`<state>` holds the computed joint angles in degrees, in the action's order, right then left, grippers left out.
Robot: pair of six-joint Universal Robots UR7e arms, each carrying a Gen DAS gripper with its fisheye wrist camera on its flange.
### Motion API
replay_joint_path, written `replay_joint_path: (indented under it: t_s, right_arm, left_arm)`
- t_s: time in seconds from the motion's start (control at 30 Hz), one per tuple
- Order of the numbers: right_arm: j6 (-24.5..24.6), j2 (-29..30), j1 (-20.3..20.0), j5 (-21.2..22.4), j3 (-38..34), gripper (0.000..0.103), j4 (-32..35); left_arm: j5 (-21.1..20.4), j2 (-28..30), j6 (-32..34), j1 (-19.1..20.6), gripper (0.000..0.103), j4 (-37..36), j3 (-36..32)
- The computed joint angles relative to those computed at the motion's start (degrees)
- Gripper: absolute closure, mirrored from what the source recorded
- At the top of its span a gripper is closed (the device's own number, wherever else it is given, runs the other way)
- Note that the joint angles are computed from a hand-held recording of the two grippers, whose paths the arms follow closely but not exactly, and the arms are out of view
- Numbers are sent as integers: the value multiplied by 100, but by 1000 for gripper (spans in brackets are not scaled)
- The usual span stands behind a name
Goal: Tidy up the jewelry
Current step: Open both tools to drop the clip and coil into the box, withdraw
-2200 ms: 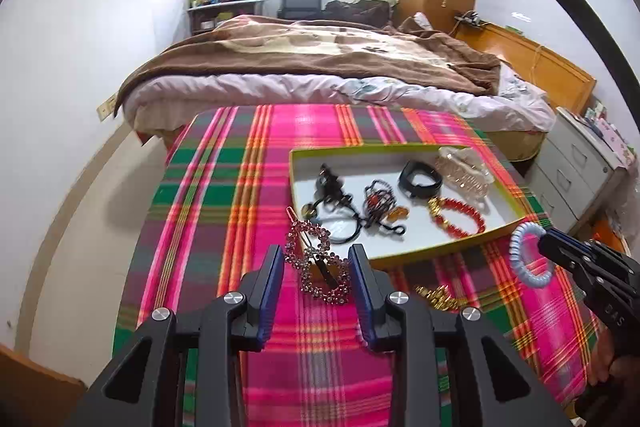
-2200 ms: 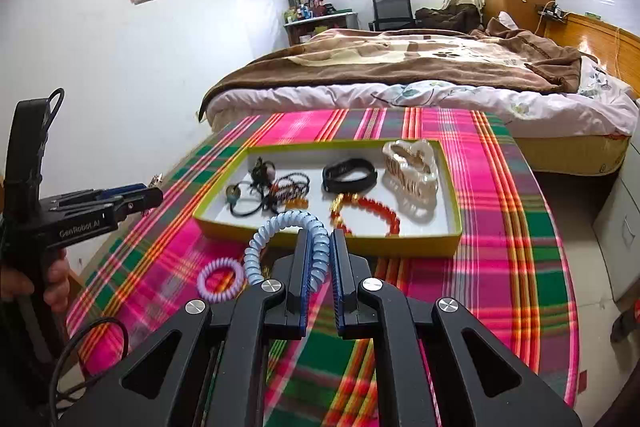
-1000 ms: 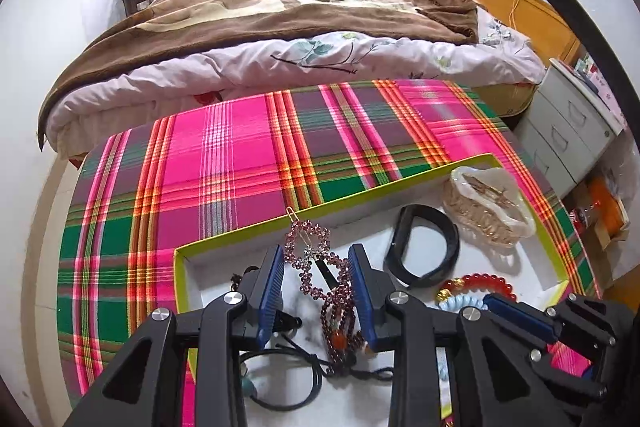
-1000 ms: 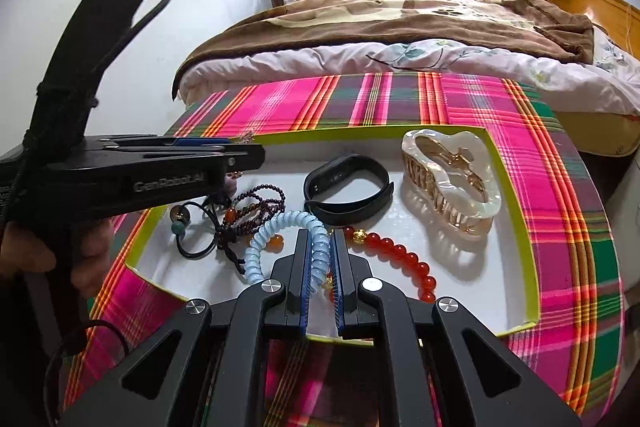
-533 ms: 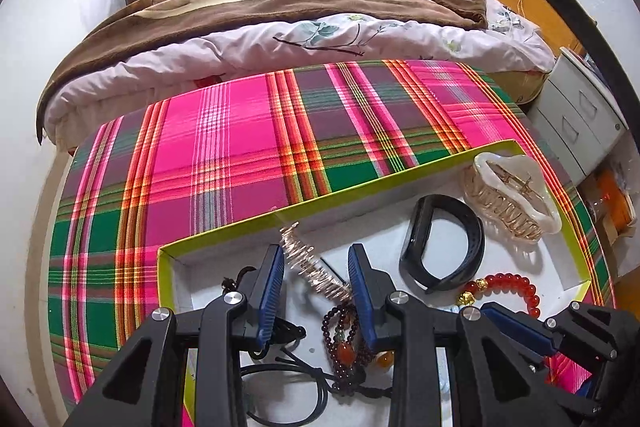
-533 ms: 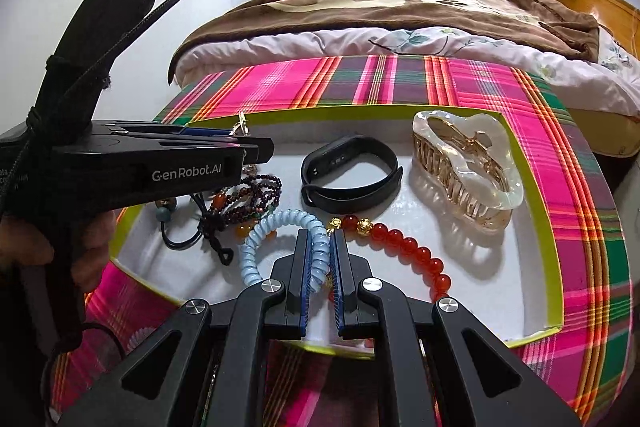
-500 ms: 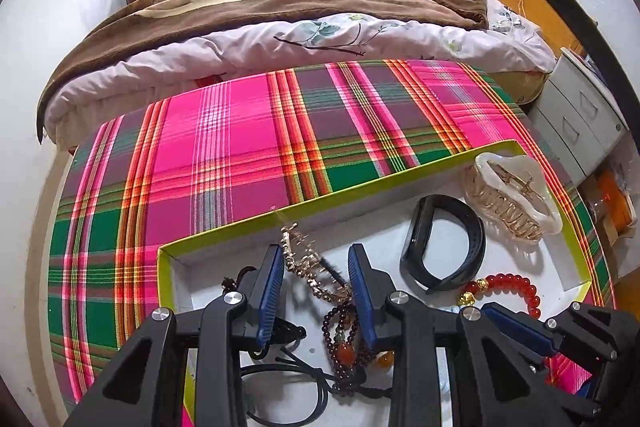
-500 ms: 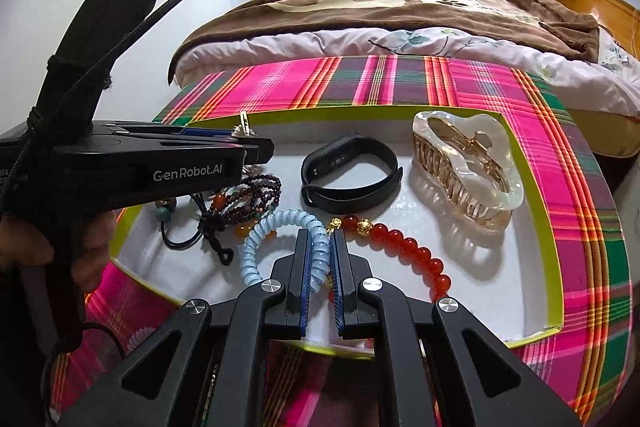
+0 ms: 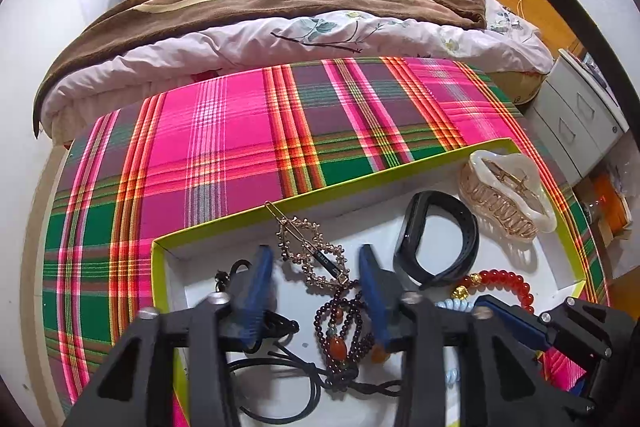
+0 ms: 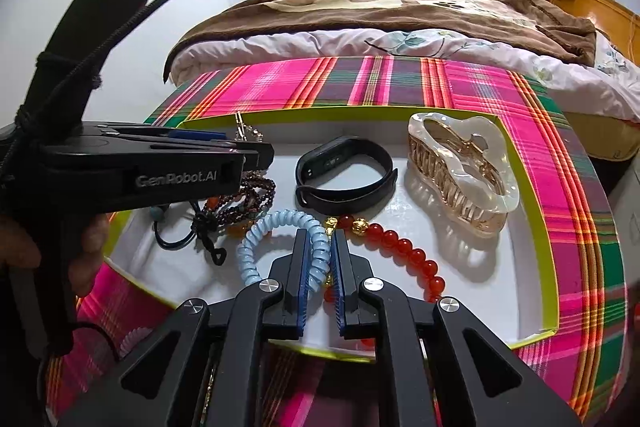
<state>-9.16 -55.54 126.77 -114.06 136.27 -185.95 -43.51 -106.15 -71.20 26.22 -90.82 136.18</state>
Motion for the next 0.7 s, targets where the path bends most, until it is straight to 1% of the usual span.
replay_joint_path:
  t_s: [0.17, 0.23, 0.3, 0.37, 0.57, 0.7]
  right_arm:
    - [113, -56, 15, -60, 16, 86, 86]
    - [141, -94, 19, -81, 45, 80, 81]
    - [174, -148, 24, -55, 72, 79, 72]
    - [197, -198, 46, -52, 99, 79, 34]
    - [299, -395, 147, -113, 224, 78, 3]
    - [320, -603, 235, -84, 376, 78, -52]
  left_arm:
    - [-43, -67, -81, -86, 53, 47, 11]
    - [-63, -82, -131, -129, 53, 117, -3]
    - [-79, -132, -247, -229, 52, 214, -12]
    - [-79, -192, -328, -360, 44, 303, -21]
    - [-142, -390, -945, -872, 43, 954, -104]
    - [-275, -578, -1598, -1416, 43, 1632, -174]
